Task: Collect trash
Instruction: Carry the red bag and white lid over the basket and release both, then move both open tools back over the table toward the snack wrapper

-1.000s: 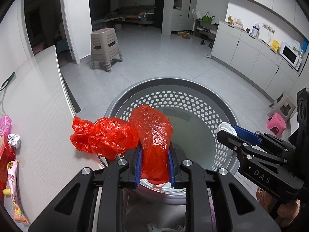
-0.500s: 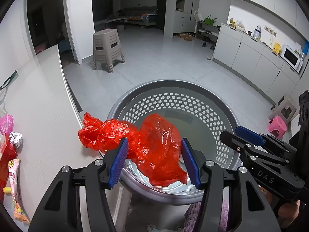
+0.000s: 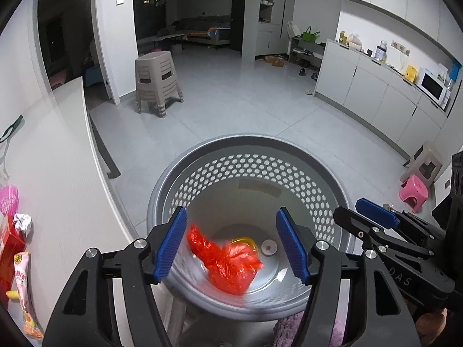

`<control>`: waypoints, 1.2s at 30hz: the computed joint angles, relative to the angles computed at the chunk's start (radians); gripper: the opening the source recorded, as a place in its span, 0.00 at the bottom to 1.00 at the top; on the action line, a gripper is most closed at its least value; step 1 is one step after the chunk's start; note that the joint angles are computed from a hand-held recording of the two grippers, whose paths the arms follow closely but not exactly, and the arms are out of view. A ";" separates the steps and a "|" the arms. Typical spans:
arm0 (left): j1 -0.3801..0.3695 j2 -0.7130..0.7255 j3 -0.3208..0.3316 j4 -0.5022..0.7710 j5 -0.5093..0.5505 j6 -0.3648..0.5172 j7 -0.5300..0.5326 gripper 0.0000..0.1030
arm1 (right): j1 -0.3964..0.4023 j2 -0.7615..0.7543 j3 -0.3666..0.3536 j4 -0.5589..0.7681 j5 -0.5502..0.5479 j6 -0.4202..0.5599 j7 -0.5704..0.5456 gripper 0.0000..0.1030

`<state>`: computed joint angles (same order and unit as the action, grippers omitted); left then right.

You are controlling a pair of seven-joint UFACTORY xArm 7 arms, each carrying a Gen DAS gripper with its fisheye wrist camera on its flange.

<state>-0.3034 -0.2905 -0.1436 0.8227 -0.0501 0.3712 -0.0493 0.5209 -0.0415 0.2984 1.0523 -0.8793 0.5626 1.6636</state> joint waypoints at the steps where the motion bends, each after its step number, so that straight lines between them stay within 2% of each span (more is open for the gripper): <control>1: 0.001 0.004 -0.004 0.006 0.005 -0.005 -0.004 0.63 | -0.001 -0.009 -0.001 -0.008 0.000 0.000 0.004 0.46; 7: 0.000 0.011 -0.017 0.015 0.022 -0.021 -0.027 0.66 | -0.020 -0.048 0.011 -0.050 0.008 -0.007 0.017 0.46; 17: 0.005 -0.021 -0.009 -0.004 0.029 -0.014 -0.044 0.68 | -0.020 -0.039 0.032 -0.030 0.013 -0.002 0.010 0.46; 24: 0.026 -0.082 -0.003 -0.043 0.036 -0.014 -0.068 0.68 | 0.009 -0.012 0.037 0.019 0.007 0.027 -0.006 0.46; 28: 0.059 -0.133 -0.008 -0.085 0.061 -0.031 -0.091 0.73 | 0.031 -0.002 0.036 0.046 -0.002 0.048 -0.011 0.48; 36: 0.098 -0.239 0.017 -0.150 0.074 -0.021 -0.101 0.74 | 0.091 0.064 0.031 0.144 -0.041 0.088 -0.020 0.51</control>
